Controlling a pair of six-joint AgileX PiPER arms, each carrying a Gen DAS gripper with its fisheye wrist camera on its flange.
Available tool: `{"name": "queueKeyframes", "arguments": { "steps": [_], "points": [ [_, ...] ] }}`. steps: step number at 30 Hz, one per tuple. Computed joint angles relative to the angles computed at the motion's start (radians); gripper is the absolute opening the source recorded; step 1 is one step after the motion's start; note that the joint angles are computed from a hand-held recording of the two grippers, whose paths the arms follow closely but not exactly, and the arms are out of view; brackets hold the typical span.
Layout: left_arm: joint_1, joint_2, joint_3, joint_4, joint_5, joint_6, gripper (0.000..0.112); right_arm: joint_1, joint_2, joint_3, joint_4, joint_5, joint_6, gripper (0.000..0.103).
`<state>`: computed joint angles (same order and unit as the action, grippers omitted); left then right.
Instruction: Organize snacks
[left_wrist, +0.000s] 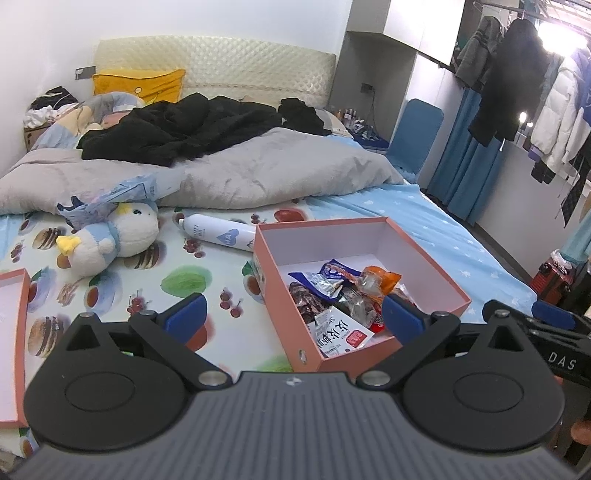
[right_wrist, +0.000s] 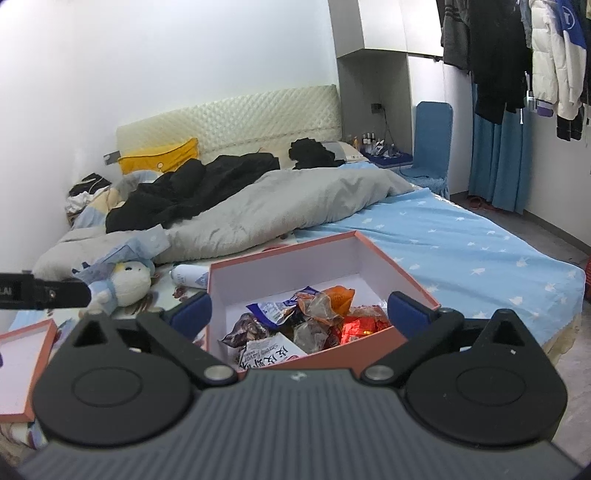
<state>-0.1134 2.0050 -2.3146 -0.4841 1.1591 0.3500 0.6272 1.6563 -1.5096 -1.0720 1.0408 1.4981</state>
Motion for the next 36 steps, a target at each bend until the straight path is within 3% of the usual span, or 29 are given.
{"name": "queueKeyframes", "arguments": {
  "steps": [18, 36],
  "points": [
    [0.001, -0.04, 0.066, -0.016, -0.036, 0.031, 0.102, 0.002, -0.004, -0.008, 0.023, -0.007, -0.011, 0.103],
    [-0.003, -0.016, 0.011, 0.011, 0.002, -0.005, 0.102, -0.002, -0.006, -0.01, 0.028, -0.006, -0.015, 0.103]
  ]
}}
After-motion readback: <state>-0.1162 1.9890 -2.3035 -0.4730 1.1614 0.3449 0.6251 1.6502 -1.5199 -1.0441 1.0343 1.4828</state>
